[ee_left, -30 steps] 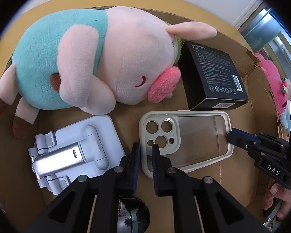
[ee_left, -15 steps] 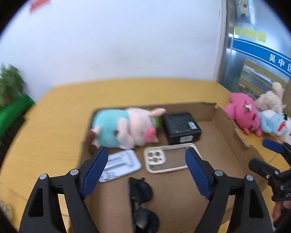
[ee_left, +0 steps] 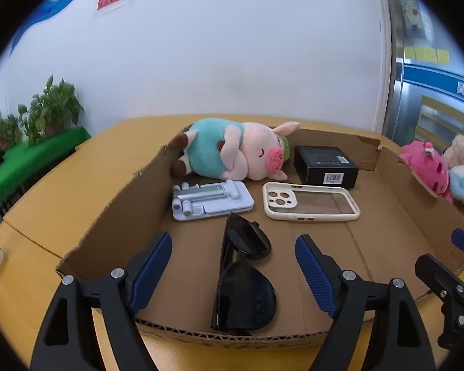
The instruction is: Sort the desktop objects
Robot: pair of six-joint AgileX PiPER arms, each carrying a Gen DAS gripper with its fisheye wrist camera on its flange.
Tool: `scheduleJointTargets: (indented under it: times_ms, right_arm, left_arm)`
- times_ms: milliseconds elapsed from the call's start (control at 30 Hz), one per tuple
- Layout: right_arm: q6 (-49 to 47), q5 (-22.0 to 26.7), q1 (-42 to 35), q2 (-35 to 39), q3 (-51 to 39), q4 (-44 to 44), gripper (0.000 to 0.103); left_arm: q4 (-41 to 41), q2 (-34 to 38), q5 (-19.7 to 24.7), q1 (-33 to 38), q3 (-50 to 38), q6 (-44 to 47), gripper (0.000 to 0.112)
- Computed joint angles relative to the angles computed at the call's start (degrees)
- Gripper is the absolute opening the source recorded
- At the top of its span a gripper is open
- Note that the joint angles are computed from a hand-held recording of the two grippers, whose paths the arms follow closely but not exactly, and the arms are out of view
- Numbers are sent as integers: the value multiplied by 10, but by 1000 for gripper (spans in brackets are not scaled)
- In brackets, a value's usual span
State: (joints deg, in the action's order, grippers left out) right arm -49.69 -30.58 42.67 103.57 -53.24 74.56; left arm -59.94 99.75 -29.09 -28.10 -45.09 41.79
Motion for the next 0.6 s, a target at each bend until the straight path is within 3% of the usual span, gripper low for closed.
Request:
scheduleJointTargets:
  times_ms: [133, 267, 600]
  right_arm:
    - [50, -23, 6, 11, 9, -44, 103]
    - [100, -58, 13, 23, 21, -90, 103]
    - [94, -58, 13, 22, 20, -85, 103]
  left_arm:
    - [83, 18, -52, -10, 21, -76, 83]
    - [84, 20, -51, -8, 19, -77, 84]
    - [90, 21, -48, -3, 19, -81, 85]
